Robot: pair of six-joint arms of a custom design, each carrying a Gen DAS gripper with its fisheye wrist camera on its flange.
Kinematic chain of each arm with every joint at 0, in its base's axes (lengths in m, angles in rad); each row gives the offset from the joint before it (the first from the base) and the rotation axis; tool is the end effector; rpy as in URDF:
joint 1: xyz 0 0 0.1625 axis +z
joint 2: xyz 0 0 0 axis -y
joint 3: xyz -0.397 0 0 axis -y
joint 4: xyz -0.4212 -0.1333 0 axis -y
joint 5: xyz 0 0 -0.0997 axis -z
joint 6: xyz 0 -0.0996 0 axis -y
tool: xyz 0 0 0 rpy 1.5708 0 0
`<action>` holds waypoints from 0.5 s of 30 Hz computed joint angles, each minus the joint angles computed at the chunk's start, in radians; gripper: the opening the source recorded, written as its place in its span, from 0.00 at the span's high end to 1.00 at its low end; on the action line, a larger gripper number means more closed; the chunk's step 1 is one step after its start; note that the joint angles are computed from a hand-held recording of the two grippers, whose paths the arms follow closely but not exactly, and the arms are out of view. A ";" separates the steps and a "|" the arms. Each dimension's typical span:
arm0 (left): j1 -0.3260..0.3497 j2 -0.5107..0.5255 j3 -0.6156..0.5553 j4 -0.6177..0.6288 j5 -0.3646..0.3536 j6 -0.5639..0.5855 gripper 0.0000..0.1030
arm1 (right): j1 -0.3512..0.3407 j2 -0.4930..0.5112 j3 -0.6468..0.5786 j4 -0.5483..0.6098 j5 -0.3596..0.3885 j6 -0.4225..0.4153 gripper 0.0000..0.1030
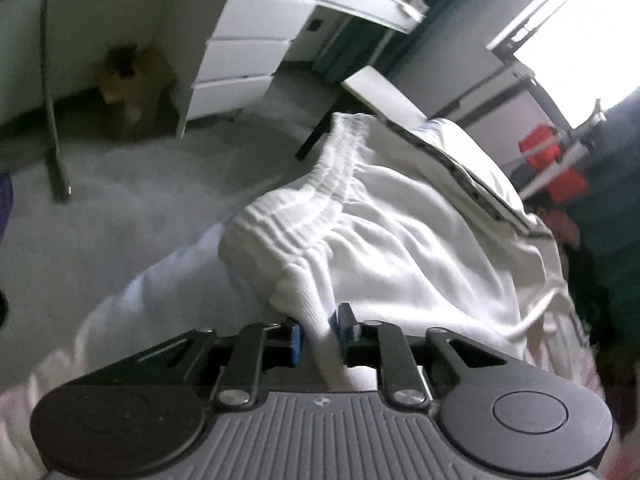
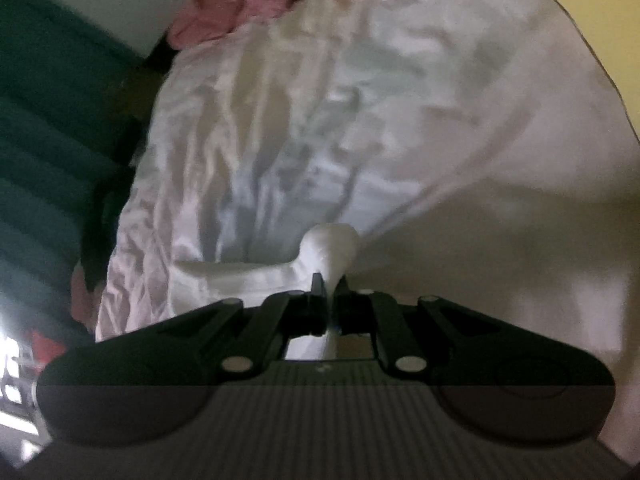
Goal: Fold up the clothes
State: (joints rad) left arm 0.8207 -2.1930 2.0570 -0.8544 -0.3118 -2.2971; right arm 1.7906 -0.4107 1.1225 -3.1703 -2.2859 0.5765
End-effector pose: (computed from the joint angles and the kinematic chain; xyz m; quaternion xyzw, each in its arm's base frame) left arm -0.0053 -0.3403 0.4620 -0.4206 0.6718 -0.5526 0.2577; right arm 0.2417 -0.7700 0.0757 -0.2980 -0.8059 0.4933 0.1354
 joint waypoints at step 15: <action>-0.139 0.520 -0.304 0.896 -0.020 -0.631 0.16 | 0.080 0.105 -0.148 -0.235 0.042 -0.572 0.18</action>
State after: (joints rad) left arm 0.6821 -1.6731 1.7528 0.0419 -0.3316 -2.9282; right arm 1.8707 -0.3052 0.9742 -3.4049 -2.2435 0.0047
